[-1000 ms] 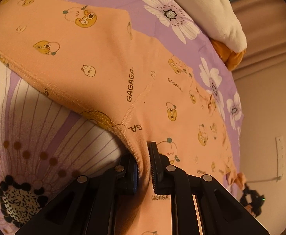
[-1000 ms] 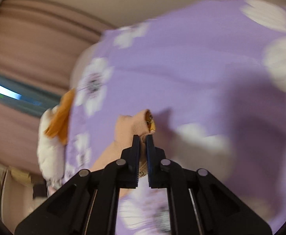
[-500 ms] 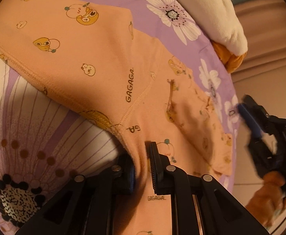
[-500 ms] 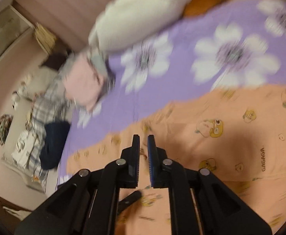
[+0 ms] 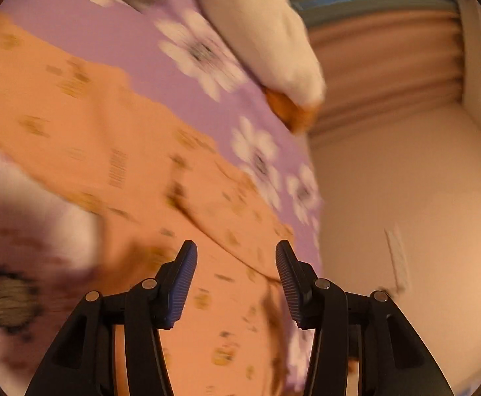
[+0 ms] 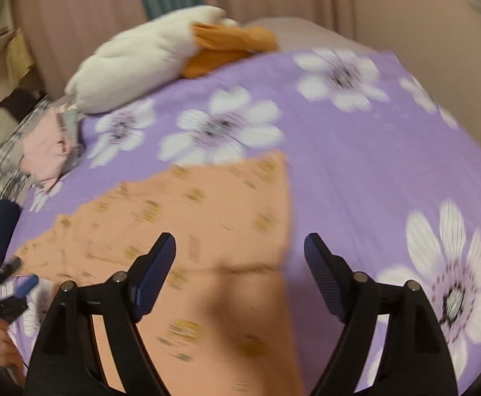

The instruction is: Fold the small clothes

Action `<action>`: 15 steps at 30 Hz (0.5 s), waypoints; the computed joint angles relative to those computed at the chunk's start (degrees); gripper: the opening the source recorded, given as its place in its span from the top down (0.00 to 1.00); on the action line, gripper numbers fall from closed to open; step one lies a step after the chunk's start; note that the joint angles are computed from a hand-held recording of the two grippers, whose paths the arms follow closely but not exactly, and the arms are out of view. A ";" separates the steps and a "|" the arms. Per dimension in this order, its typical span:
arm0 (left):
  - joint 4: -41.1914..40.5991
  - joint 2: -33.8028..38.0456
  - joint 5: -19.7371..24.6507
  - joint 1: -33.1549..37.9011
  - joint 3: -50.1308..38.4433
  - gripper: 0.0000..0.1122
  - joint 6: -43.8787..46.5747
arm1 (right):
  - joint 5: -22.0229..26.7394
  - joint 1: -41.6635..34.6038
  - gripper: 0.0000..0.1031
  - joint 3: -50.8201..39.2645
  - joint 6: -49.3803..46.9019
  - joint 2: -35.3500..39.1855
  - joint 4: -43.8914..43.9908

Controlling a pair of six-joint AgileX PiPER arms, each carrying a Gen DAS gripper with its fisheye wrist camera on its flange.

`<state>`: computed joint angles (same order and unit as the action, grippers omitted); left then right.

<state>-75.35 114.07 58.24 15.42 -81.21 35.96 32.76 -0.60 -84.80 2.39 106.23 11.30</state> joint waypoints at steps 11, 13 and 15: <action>27.68 25.59 0.87 -17.15 -42.80 0.58 -35.29 | 9.82 -1.96 0.37 -9.22 -4.28 10.02 3.27; 33.18 28.62 0.49 -18.83 -49.48 0.63 -41.74 | 10.88 -0.91 0.37 -11.18 -3.07 11.67 0.29; 44.11 32.22 1.94 -21.06 -58.31 0.81 -51.99 | 12.09 -0.20 0.36 -12.47 -2.22 13.23 -2.42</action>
<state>-31.24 146.29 60.18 -5.64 -139.52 -16.03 44.85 -0.80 -97.26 0.17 119.46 8.88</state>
